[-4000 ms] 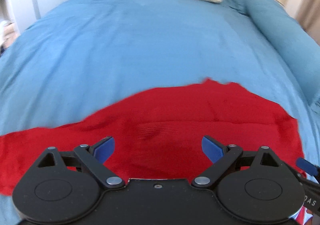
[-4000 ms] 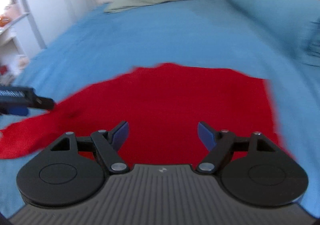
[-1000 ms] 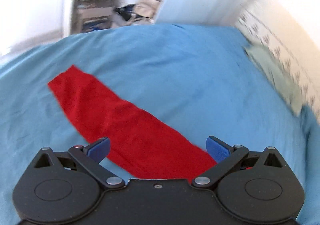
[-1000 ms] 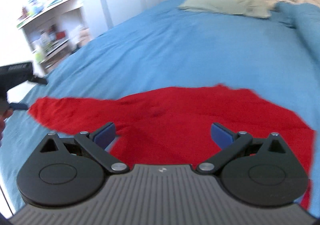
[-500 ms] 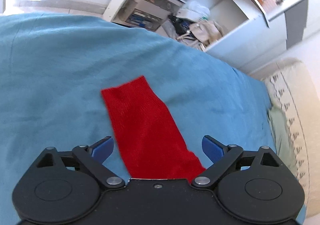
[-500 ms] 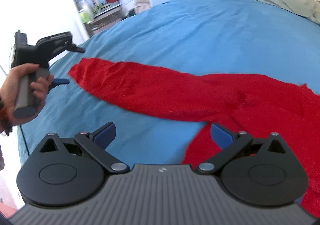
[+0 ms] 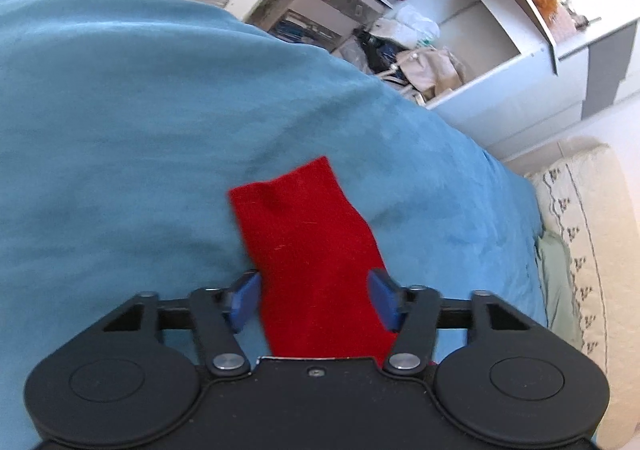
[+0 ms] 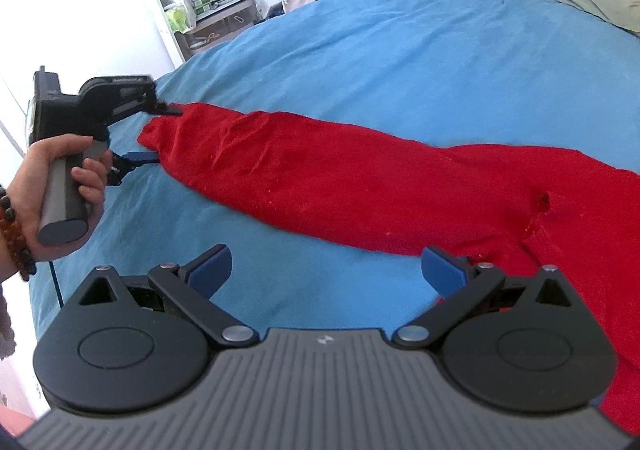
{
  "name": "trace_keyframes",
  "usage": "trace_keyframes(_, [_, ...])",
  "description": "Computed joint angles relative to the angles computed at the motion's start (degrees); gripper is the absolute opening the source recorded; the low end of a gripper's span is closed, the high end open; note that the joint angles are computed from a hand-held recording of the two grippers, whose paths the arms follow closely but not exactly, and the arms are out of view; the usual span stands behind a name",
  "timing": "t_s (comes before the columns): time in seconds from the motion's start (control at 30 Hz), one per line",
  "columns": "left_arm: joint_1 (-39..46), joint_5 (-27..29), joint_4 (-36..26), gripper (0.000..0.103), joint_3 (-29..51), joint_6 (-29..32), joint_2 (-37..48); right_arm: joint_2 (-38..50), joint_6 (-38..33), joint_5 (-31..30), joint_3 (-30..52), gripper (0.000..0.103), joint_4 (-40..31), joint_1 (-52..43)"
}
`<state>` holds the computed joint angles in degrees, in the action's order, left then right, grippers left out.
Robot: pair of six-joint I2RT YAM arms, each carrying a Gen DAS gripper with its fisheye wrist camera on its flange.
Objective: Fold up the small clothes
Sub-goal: 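Lower the left tool to the other sleeve cuff and close on it, then lift the sleeve with the left tool and fold it across the body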
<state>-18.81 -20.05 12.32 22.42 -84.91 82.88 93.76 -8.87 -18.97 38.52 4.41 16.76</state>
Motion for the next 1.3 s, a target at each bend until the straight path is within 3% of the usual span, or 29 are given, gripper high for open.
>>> trace_keyframes(0.13, [-0.7,-0.7,3.3,0.047,-4.0,-3.5,-1.8,0.7,0.5,0.0,0.3,0.103,0.8,0.1])
trace_keyframes(0.43, [-2.8,-2.1,1.4,0.048,-4.9,-7.0,-3.8,2.7,2.2,0.6,1.1,0.103,2.2,0.7])
trace_keyframes(0.67, [1.2,0.9,5.8,0.05,-2.3,-2.8,2.1,3.5,1.8,0.5,1.7,0.103,3.0,0.7])
trace_keyframes(0.73, [2.1,1.6,5.3,0.043,-1.0,-0.3,3.1,3.6,1.8,0.5,1.7,0.103,3.3,0.6])
trace_keyframes(0.77, [2.2,1.7,4.3,0.034,-0.2,0.5,3.2,3.7,1.8,0.4,1.6,0.103,3.5,0.5])
trace_keyframes(0.8, [2.6,2.4,3.3,0.005,0.5,1.4,3.5,3.7,1.9,0.3,1.6,0.103,3.7,0.4])
trace_keyframes(1.1, [-1.0,-2.4,-2.6,0.007,3.3,3.7,0.5,2.8,2.3,0.7,0.8,0.103,4.8,-0.6])
trace_keyframes(1.3, [-5.7,-5.1,-9.9,0.007,12.6,11.3,-2.6,-0.5,2.3,0.7,-0.6,0.103,3.6,-3.8])
